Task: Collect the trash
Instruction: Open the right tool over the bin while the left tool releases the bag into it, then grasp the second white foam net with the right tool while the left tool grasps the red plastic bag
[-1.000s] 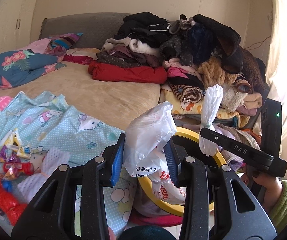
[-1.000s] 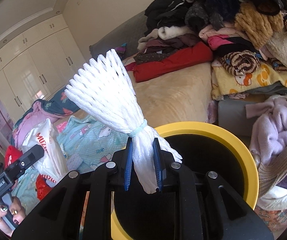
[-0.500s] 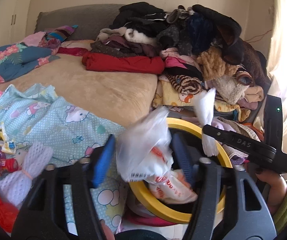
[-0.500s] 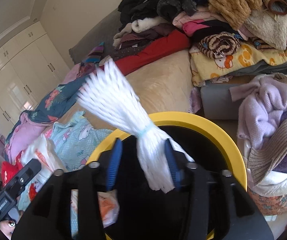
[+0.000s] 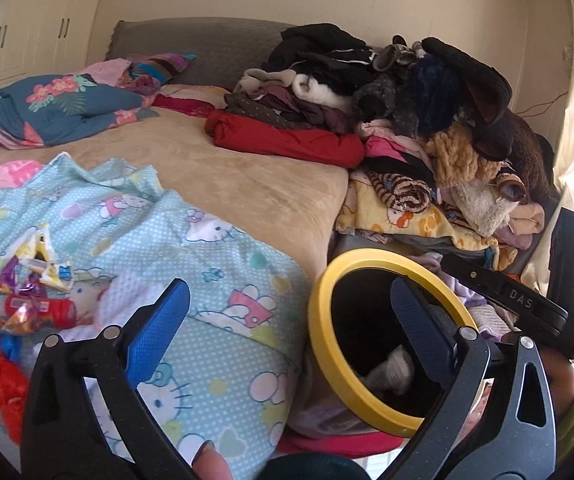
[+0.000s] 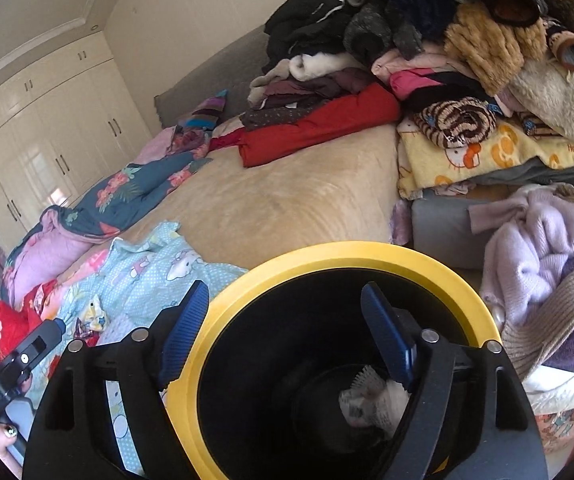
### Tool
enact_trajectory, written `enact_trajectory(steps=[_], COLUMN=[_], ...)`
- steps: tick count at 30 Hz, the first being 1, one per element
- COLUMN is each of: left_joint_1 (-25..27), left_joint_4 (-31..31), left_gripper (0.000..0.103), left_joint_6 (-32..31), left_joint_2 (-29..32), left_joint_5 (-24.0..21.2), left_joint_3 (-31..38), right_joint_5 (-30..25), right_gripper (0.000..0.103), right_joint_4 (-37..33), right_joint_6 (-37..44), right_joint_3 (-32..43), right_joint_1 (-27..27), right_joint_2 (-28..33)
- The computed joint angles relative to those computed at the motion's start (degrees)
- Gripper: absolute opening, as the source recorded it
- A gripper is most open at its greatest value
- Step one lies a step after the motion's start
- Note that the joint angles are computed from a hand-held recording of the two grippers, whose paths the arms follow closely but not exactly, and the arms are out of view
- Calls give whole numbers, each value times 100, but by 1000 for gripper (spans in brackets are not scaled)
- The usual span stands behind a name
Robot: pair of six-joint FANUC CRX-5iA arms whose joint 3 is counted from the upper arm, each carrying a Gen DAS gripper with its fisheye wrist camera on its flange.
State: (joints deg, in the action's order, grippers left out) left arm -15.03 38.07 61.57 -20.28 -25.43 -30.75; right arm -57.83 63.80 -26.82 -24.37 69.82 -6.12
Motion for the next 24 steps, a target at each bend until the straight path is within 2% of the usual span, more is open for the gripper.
enact_trajectory(steps=[12, 24], left_joint_1=[618, 1299], left_joint_4=[46, 171], left_gripper=[93, 93], left_joint_6=[54, -40], left_joint_2=[-461, -814], left_joint_5=[15, -107], left_joint_3=[-269, -477], right_joint_5=[303, 917], right_gripper=[80, 82], right_joint_4=[291, -1], right_joint_6=[590, 1456], right_joint_3=[521, 1364], right_joint_1=[131, 141], right_joint_2=[521, 1186])
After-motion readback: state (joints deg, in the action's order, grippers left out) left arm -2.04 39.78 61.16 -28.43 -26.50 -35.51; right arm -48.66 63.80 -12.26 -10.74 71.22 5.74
